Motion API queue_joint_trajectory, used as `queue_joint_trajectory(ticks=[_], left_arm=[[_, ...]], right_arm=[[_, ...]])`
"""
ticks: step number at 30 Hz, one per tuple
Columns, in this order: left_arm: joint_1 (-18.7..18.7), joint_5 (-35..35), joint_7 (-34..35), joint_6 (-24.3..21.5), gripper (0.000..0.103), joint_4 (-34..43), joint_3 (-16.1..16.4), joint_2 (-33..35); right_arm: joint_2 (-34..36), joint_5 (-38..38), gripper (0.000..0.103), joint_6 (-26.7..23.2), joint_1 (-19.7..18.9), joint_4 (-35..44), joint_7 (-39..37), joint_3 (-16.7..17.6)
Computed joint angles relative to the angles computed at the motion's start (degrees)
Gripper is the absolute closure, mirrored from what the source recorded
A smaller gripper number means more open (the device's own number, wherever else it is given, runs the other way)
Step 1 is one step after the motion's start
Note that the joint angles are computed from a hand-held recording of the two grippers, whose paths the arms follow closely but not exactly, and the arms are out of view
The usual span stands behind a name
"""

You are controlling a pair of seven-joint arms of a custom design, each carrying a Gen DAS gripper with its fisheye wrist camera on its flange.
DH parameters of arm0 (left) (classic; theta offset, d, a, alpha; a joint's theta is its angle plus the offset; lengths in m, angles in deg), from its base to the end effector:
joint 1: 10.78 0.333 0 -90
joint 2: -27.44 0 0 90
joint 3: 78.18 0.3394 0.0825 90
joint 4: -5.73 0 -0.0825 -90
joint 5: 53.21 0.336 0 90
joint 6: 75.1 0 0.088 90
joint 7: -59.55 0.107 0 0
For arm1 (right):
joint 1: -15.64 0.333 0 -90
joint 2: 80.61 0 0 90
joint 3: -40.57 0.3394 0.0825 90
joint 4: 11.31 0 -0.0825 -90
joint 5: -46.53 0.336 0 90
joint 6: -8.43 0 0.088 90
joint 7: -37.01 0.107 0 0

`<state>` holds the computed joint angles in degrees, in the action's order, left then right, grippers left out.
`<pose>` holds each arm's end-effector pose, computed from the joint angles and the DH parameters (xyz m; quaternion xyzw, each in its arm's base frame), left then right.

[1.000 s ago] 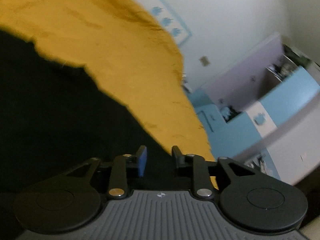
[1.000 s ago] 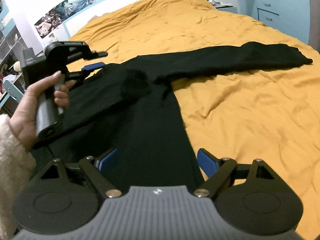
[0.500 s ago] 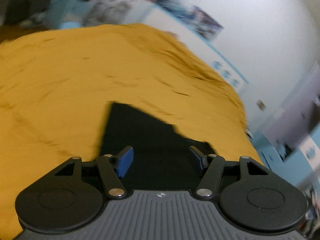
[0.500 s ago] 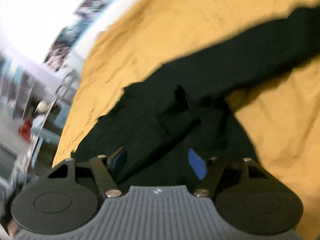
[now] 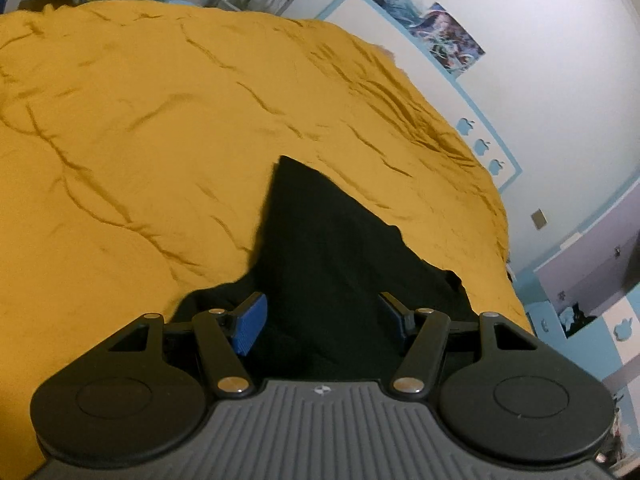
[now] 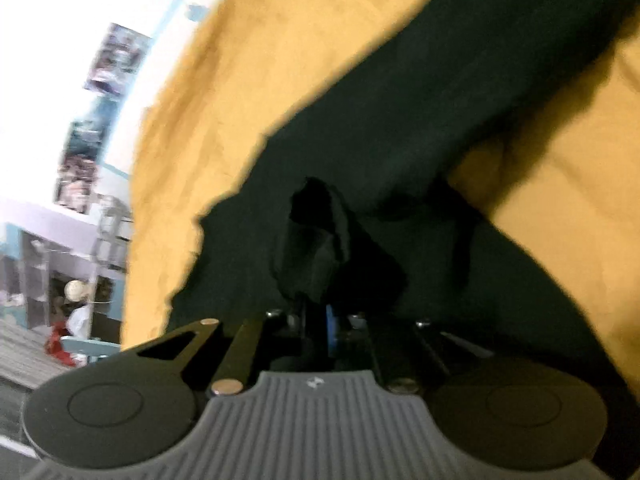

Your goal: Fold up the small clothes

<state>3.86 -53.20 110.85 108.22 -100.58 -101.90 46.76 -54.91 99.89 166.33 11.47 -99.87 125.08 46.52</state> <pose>0.6413 -0.0621 0.5299 -0.7706 0.3998 -0.4794 0.1285 0.6928 -0.0266 0.5081 -0.3696 0.8051 0.0004 0.4639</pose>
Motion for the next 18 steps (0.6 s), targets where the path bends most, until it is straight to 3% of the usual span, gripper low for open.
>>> queue_joint_trajectory(ticks=[1,5,7,8,9,10,12,15,17,18], left_arm=[[-0.4,0.4,0.2,-0.4,0.029,-0.1,0.4,-0.2],[-3.5,0.4,-1.3,-2.3,0.029,-0.9,4.2,-0.8],[-3.3,-0.6,-0.8,-4.7,0.028,-0.3,3.8,-0.3],[-5.2,0.1,-1.8,-7.1,0.028,0.6,6.1,-0.2],[-7.3,0.8,-3.2,-9.3,0.028,1.3,8.6,-0.2],[-7.8,0.4,-3.3,-10.1,0.029,1.6,9.2,-0.1],[-7.7,-1.0,-2.6,-8.1,0.029,1.0,8.8,-0.3],[-8.7,-0.6,-2.7,-3.9,0.029,0.7,9.6,-0.3],[-11.0,1.2,-4.1,-2.0,0.028,1.5,11.9,0.2],[-10.5,1.7,-3.7,-1.3,0.027,2.0,11.0,0.8]], right_arm=[[-1.0,1.2,0.099,1.6,-0.3,-1.0,-1.7,0.5],[-2.9,-4.7,0.099,4.5,2.5,-4.7,3.2,-3.3],[-1.9,-11.3,0.096,0.4,3.8,-4.1,8.7,-6.0],[-1.5,-13.5,0.091,-1.5,4.1,-3.9,11.9,-6.9],[-1.4,-13.0,0.091,-2.0,3.3,-4.0,12.3,-6.1],[-1.6,-11.7,0.091,-1.7,2.3,-4.2,11.9,-5.0],[-2.7,-14.9,0.085,-1.0,3.3,-4.7,14.9,-6.5],[-5.7,-21.3,0.063,6.9,5.9,-8.7,16.6,-8.7],[-5.1,-23.9,0.063,11.1,6.2,-7.6,15.0,-8.2],[-4.5,-23.3,0.063,12.1,4.6,-6.5,11.8,-6.0]])
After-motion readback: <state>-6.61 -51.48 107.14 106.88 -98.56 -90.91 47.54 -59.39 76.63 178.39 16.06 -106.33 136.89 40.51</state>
